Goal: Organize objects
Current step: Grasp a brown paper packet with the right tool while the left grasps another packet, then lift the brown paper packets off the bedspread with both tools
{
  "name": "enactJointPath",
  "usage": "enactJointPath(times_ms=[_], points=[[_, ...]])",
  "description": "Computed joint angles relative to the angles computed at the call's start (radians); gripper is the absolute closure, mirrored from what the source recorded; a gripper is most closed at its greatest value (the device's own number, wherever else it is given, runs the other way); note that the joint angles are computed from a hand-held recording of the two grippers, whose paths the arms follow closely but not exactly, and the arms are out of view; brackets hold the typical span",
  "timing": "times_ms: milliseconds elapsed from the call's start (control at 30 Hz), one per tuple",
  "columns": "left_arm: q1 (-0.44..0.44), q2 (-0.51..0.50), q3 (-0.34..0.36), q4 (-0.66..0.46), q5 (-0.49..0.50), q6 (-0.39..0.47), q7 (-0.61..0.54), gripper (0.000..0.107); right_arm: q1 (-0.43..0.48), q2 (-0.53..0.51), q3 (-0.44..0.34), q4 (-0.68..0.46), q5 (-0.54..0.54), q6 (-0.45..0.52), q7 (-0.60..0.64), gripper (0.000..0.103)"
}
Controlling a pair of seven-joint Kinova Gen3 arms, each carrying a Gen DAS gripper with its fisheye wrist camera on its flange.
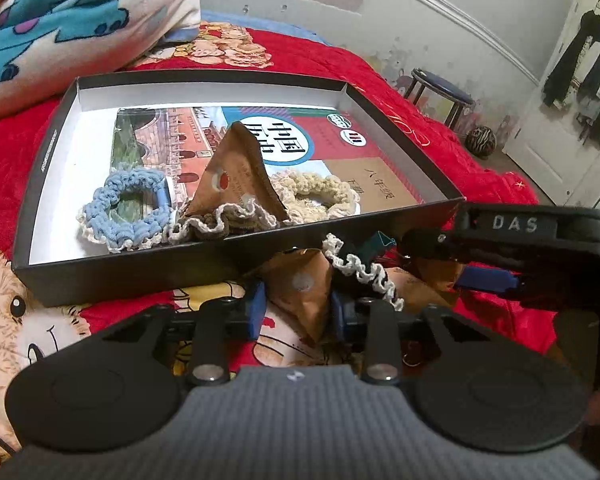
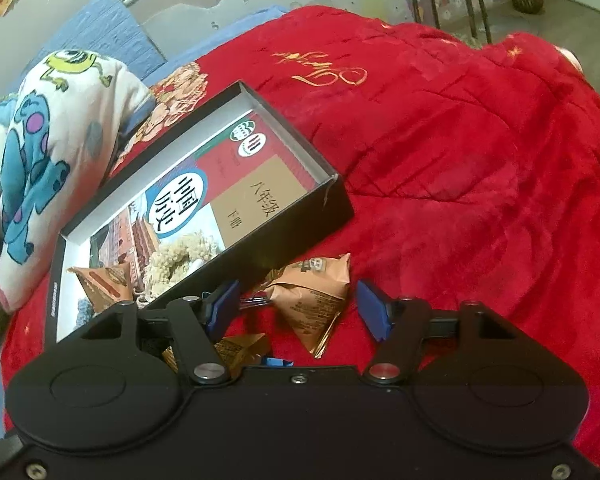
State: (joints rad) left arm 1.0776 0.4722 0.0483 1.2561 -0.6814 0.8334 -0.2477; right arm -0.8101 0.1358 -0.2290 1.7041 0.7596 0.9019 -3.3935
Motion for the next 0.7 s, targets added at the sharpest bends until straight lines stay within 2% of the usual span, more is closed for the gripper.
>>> enactJointPath(times_ms=[33,100,200,300,700], points=[[0.003,0.001,-0.001,-0.002,-0.002,0.005,0.002,0.071,-0.003,0.005,-0.001,-0.005,0.003,0.007,0.005,0.044],[0.005,0.005,0.0,-0.011,-0.001,0.017,0.0,0.072,-0.015,0.011,-0.001,-0.01,0.02,0.025,-0.005,0.055],[-0.005,0.007,0.006,-0.028,0.023,0.032,-0.003,0.073,-0.017,-0.001,0.002,0.014,0.046,-0.006,-0.055,0.058],[-0.005,0.006,0.009,-0.038,0.034,0.047,-0.007,0.077,-0.019,0.009,-0.003,0.002,0.043,0.017,-0.04,0.063],[0.003,0.016,0.009,-0.061,0.044,0.078,-0.02,0.077,-0.044,0.01,-0.016,-0.021,0.045,0.04,0.015,0.065]])
